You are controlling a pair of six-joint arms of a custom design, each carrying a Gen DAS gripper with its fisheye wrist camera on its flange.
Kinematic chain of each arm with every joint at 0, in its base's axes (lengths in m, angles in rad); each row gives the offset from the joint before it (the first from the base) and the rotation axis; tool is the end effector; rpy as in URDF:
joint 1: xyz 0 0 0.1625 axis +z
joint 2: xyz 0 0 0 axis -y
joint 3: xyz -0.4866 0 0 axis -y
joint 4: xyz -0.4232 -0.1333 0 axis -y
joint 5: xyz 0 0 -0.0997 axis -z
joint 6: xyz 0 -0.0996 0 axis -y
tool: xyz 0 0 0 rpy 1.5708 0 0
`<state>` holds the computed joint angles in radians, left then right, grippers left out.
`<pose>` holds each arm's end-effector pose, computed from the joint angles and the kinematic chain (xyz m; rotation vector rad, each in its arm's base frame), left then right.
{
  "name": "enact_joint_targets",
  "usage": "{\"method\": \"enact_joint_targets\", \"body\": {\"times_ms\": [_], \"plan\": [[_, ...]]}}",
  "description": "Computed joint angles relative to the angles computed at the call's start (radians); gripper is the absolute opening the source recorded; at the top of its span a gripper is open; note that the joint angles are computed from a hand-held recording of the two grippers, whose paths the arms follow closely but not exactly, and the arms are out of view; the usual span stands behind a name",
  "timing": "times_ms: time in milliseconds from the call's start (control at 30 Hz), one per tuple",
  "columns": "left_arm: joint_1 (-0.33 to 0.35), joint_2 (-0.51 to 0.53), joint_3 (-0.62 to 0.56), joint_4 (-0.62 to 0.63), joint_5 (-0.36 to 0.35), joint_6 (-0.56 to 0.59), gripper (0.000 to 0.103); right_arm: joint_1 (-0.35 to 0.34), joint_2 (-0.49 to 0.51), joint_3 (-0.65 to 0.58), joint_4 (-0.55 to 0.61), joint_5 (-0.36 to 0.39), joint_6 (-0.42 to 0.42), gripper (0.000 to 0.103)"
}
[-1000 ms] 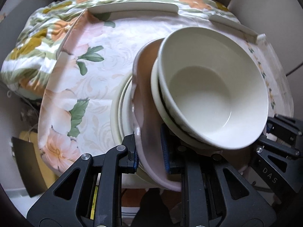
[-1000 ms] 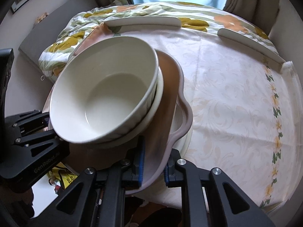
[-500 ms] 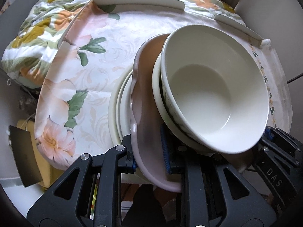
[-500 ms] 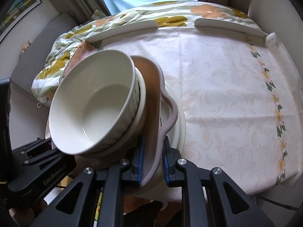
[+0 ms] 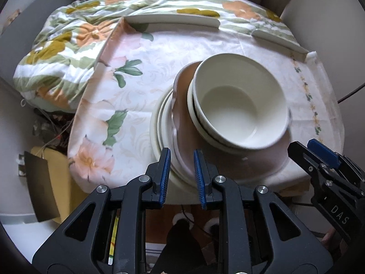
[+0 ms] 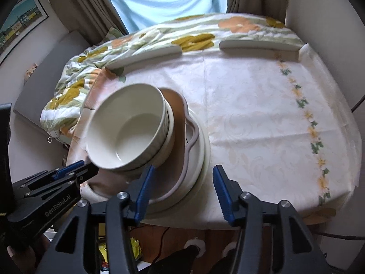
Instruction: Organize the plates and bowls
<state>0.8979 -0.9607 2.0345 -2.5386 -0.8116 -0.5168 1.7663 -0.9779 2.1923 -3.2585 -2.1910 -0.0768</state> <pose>-0.1987 -0.5732 0.1069 0.2399 2.4098 -0.4349 0.1799 -0.5202 0.1427 0.1466 -2.4816 0.6438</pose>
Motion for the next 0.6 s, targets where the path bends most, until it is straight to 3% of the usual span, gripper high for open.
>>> {"method": "enact_joint_targets", "body": {"times_ms": [167,233,267,433,500,600], "plan": [[-0.075,-0.045,0.068,-0.048,0.030,-0.056,0.018,0.020,-0.056,0.058,-0.064,0.003,-0.060,0.052],[-0.121,-0.063,0.096,-0.060,0.060,-0.094,0.018,0.032,-0.085,0.084,-0.110,-0.014,-0.105,0.077],[-0.143,-0.072,0.108,-0.073,0.070,-0.103,0.018,0.037,-0.103,0.096,-0.127,-0.015,-0.120,0.083],[-0.261,-0.109,0.163,-0.187,0.133,-0.098,0.018,0.086,-0.204,0.142,-0.202,-0.039,-0.206,0.089],[-0.319,-0.120,0.176,-0.216,0.198,-0.082,0.019,0.121,-0.241,0.148,-0.236,-0.057,-0.234,0.101],[-0.380,-0.130,0.191,-0.285,0.274,-0.040,0.019,0.179,-0.255,0.155,-0.354,-0.112,-0.307,0.102]]}}
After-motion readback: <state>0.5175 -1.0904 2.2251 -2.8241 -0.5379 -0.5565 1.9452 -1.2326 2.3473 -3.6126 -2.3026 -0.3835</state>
